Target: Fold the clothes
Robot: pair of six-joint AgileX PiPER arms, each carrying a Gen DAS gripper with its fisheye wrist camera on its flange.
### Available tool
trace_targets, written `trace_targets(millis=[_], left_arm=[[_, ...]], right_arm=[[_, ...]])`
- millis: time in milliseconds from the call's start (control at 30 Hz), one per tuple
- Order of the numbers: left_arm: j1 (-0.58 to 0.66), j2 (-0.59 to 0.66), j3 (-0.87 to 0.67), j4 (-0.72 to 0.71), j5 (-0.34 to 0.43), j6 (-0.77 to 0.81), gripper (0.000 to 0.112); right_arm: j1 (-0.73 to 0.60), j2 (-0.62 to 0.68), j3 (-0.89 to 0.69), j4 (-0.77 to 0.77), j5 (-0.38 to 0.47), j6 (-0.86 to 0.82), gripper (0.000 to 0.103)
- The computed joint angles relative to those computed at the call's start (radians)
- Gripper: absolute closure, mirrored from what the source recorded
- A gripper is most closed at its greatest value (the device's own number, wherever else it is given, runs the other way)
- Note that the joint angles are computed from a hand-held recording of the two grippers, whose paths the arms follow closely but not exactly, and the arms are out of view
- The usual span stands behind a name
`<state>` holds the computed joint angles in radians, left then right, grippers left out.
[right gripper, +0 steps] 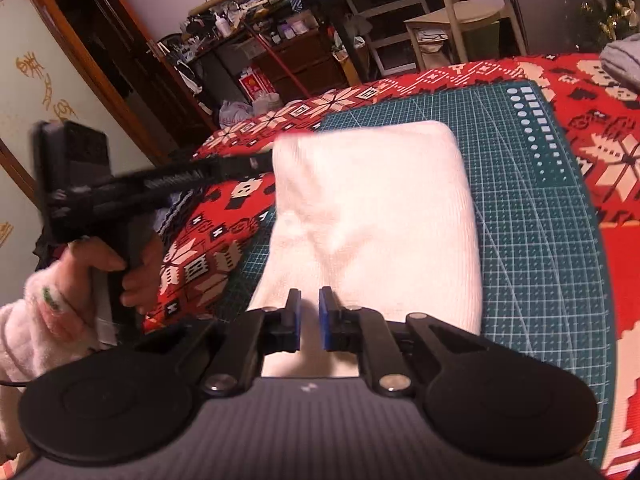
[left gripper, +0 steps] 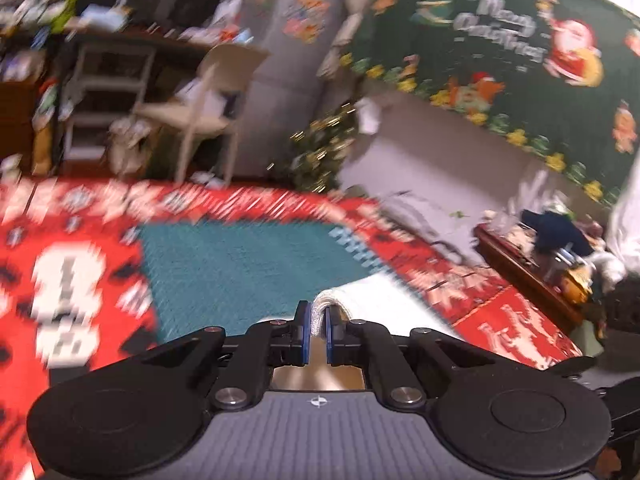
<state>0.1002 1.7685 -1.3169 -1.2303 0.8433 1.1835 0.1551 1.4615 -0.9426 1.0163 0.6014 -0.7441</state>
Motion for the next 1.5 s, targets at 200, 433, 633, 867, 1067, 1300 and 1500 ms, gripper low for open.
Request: trace_targets(millis=[200,433,633,867,1067,1300,1500], left_arm=[[0.01,0.012,-0.02,0.057,0.002,-0.084,0.101],[0.034,-0.088,0.05,0.107,-0.049,-0.157,0.087],[0.15,-0.182,0.176,0.009,0.119,-0.232,0.087],[0.108,-0.224,0.284,-0.076,0.143,-0.297,0.078],[0.021,-0.221,0.337,-0.143,0.038,-0.282,0.078],[0.046,-0.2,0.347,-0.179,0.114,-0.332,0.078],[0.08,-0.174,0.351,-0.162,0.201,-0.397,0.079]], right_arm=[[0.025,-0.017,-0.002,-0.065,-0.005,0.048,0.093],[0.05,-0.063,0.023,-0.115,-0.005,0.101,0.092],[0.051,-0.125,0.063,-0.123,0.026,0.12,0.092],[-0.077,-0.275,0.125,-0.112,0.093,0.129,0.091],[-0.268,-0.386,0.187,-0.076,0.221,0.11,0.082],[-0.392,-0.423,0.232,-0.018,0.304,0.023,0.082],[-0.398,-0.413,0.246,0.033,0.323,-0.025,0.082]])
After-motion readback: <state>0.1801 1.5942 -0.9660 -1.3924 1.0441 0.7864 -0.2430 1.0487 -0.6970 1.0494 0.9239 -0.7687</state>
